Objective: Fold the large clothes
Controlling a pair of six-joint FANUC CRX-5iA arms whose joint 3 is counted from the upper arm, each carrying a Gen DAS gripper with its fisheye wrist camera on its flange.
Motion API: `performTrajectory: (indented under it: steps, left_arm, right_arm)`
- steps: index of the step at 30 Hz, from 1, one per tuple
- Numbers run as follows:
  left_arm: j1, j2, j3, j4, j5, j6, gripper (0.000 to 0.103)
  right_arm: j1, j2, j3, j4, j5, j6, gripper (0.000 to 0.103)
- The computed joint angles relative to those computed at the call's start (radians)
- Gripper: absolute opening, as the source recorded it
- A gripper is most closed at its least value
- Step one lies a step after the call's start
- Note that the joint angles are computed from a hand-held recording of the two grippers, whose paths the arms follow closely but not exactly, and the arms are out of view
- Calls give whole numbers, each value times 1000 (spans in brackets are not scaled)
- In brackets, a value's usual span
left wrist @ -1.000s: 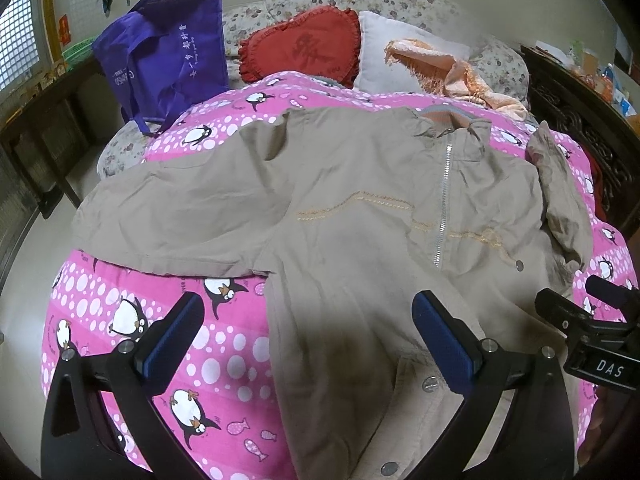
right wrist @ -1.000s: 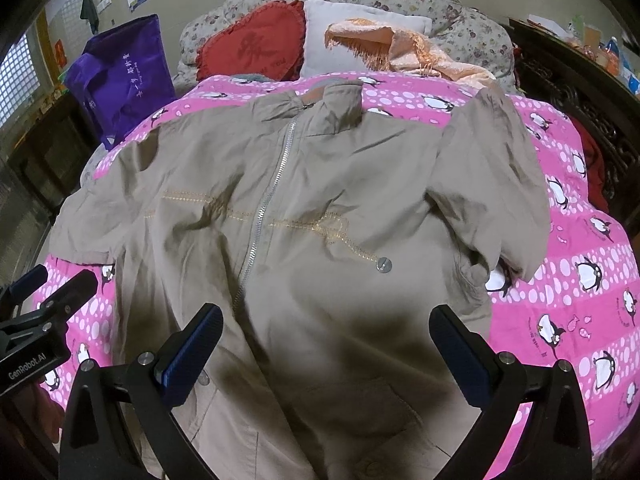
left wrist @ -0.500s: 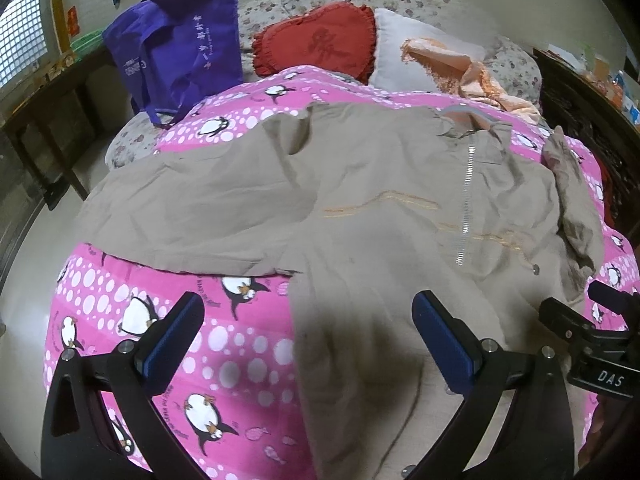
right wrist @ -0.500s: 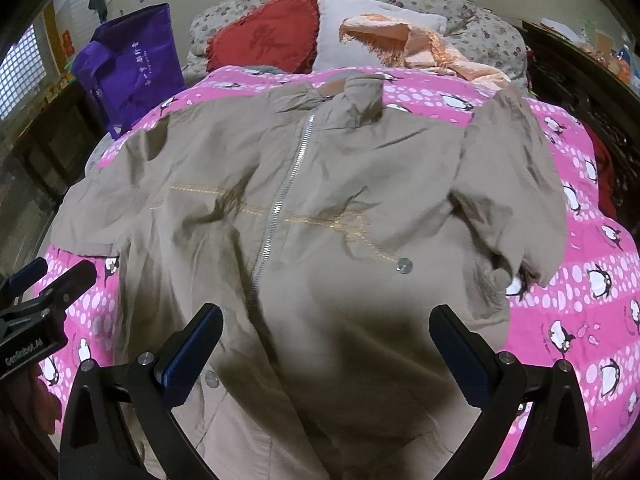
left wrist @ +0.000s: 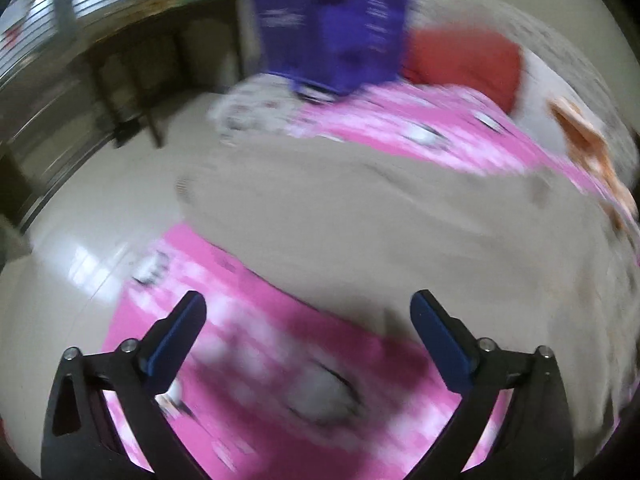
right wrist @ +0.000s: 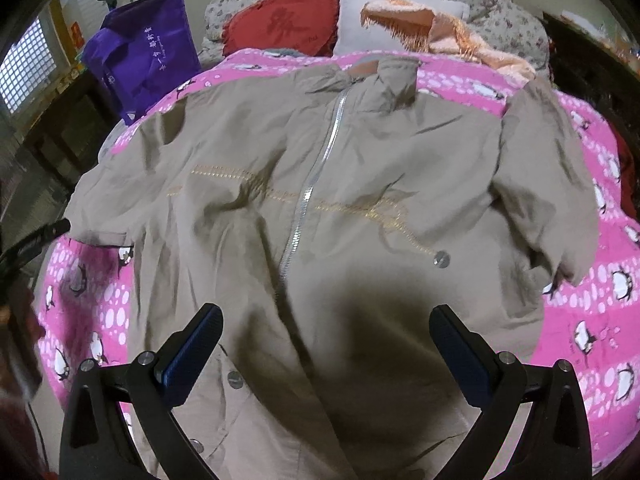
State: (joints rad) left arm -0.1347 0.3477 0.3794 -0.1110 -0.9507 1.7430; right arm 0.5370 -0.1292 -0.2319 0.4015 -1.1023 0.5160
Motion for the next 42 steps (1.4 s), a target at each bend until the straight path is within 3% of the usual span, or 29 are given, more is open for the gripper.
performTrajectory:
  steps: [4,9,12,14,15,16,17,19,22,27,31,37,42]
  left_arm:
    - [75,61,50,46,16,51,99]
    - [125,150,133,83,-23,148,98]
    - [159,210,151,211,-22,153,96]
    - [163,231,162,239,-30,164,91]
    - [162,247,180,245,-45,167,84]
    - [164,263,196,257,-61,164,68]
    - [167,280,212,269,-75,169,60]
    - [171,268,189,269,-39,194,25]
    - [182,245,166,288,-15,199,8]
    - [163,166,114,268,64,122,4]
    - [150,92,34,377,147,34,3]
    - [39,-7,-55,528,237,-246,2]
    - [-87,-15,-60,629,226,-421,2]
  right_arm:
    - [-2,7,10,-17,-1,12,103]
    - [-6,15,27,-39,-11,34,103]
    - [-8,19,33,-43,-21,38,103]
    - [-11,20,35,-48,-25,40,103]
    - [-13,20,36,-52,-26,41,103]
    - [-15,19,37,-56,-27,41,103]
    - [-18,17,37,-60,-29,40,103]
    - [-21,8,32,-68,-28,40,103]
    - [-27,-8,23,-70,-32,33,103]
    - [-43,-42,-3,-65,-20,3,103]
    - [-53,-57,-14,-74,-12,-16,103]
    - [-52,-91,-42,-68,5,-35,103]
    - [-65,-134,-75,-52,9,-74,103]
